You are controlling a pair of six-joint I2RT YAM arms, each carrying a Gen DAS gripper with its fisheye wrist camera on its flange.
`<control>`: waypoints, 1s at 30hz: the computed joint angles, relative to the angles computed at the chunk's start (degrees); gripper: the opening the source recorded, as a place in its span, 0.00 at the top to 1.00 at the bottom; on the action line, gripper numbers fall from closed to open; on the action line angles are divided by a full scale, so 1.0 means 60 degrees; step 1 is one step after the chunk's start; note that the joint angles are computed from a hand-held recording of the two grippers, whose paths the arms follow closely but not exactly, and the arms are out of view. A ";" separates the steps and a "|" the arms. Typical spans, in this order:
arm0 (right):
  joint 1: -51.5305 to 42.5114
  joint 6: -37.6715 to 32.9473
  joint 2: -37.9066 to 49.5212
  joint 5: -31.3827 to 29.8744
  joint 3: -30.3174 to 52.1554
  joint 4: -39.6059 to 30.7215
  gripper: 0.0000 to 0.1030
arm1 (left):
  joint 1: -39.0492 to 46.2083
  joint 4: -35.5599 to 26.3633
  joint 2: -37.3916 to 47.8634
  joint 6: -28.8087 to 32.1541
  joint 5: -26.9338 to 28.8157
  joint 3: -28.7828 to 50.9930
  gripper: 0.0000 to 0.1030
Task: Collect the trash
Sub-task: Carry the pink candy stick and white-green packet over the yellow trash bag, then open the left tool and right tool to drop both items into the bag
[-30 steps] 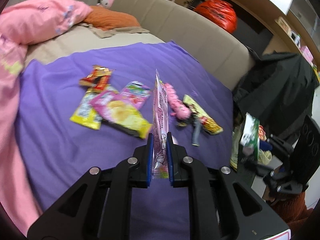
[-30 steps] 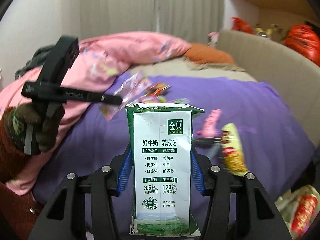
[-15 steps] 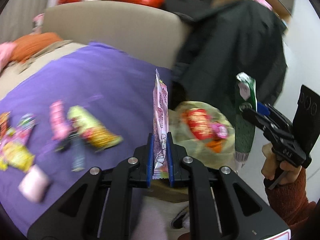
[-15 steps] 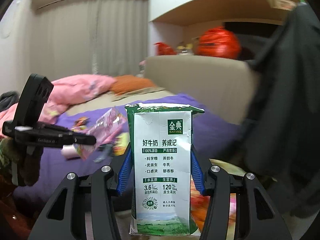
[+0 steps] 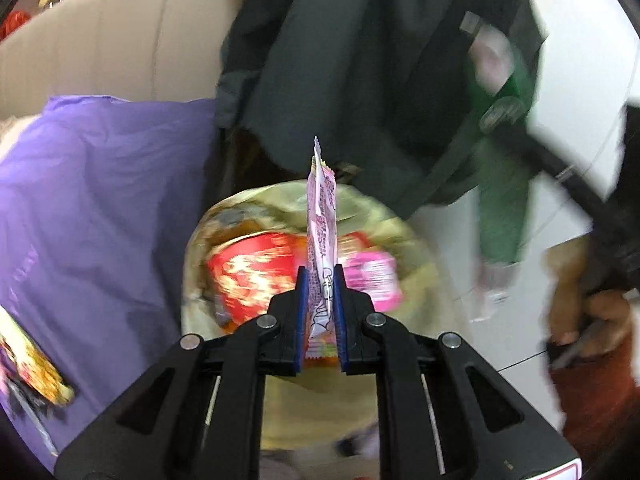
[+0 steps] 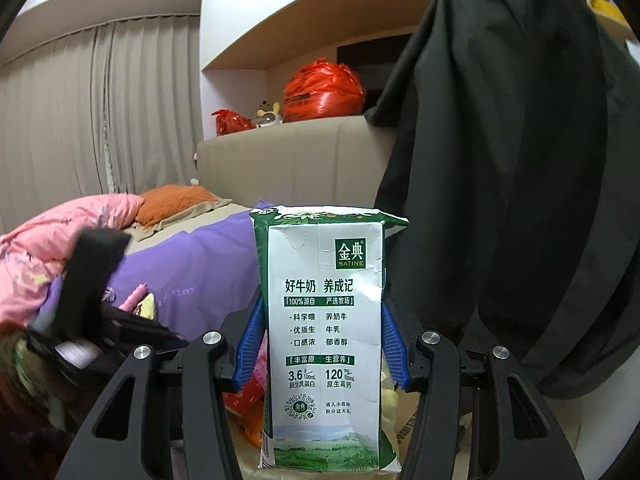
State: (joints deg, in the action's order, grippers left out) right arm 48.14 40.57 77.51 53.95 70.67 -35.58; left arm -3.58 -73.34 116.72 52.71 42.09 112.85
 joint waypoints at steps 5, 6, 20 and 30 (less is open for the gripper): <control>-0.0754 -0.0338 0.0085 -0.0941 -0.0804 0.1366 0.52 | -0.0062 0.0799 0.0578 -0.0213 -0.0926 -0.0280 0.90; -0.0911 -0.0358 0.0121 -0.1214 -0.1024 0.1681 0.52 | -0.0017 0.0782 0.0674 -0.0148 -0.0976 -0.0258 0.90; -0.1896 -0.0163 0.0954 -0.3522 -0.1823 0.3101 0.53 | 0.0248 -0.0100 0.1051 0.0818 -0.0619 -0.0022 0.91; -0.2151 -0.0500 0.1335 -0.3193 -0.0932 0.3387 0.53 | 0.0670 -0.1054 0.1383 0.0857 0.0010 0.0843 0.91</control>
State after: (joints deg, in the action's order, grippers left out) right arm 35.23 37.57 85.52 34.79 65.08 -15.26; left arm 0.44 -79.67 125.01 57.85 42.15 117.91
